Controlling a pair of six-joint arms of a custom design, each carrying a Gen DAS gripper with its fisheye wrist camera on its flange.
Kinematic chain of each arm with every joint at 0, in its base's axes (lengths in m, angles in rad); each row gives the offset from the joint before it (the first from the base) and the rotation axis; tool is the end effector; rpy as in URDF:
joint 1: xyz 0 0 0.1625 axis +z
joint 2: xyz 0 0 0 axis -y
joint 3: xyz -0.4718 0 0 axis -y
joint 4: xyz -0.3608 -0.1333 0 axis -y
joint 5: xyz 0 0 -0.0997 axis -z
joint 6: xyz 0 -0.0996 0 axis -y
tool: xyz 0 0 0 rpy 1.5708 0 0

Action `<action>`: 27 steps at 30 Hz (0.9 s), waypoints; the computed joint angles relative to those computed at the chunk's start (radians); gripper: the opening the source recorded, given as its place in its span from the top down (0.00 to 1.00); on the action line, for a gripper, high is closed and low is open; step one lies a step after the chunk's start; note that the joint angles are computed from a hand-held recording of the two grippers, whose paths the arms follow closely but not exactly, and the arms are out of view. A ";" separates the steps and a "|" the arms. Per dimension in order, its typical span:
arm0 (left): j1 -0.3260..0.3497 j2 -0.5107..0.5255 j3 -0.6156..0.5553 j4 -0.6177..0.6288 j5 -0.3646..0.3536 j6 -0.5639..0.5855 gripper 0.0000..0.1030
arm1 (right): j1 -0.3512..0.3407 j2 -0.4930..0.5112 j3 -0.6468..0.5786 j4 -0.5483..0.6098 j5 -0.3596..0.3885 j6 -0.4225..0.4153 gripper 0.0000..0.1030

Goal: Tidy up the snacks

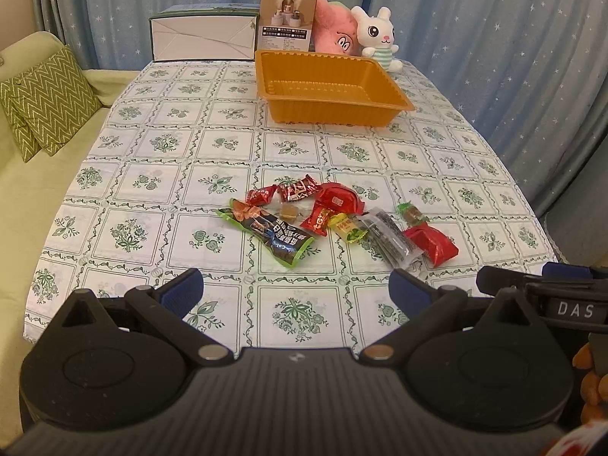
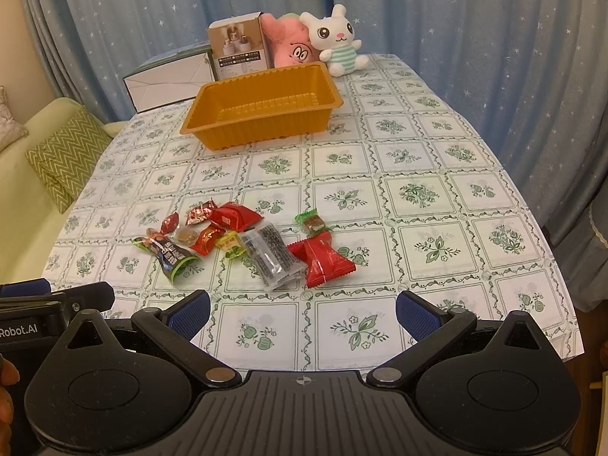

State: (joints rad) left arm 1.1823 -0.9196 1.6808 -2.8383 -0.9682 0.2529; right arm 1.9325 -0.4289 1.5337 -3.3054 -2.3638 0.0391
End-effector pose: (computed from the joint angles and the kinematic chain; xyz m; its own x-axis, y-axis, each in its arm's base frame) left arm -0.0798 -0.6958 0.2655 -0.7561 0.2584 -0.6012 0.5376 0.7692 -0.3455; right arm 0.3106 -0.6447 0.0386 -0.8154 0.1736 0.5523 -0.2543 0.7496 -0.6110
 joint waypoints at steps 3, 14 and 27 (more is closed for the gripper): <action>0.001 -0.002 0.003 -0.001 -0.002 0.000 0.00 | 0.000 0.001 0.000 -0.001 0.000 0.001 0.00; 0.008 0.007 -0.006 -0.005 -0.002 0.003 0.00 | -0.007 0.007 0.006 -0.037 -0.001 -0.009 0.00; 0.050 0.088 -0.124 0.042 -0.005 -0.001 0.00 | -0.060 0.041 -0.036 -0.103 0.014 -0.110 0.00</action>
State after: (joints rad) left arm 1.2326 -0.8319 1.5573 -2.7962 -0.9733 0.2518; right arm 1.8728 -0.3877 1.4981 -3.4084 -2.3493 -0.0704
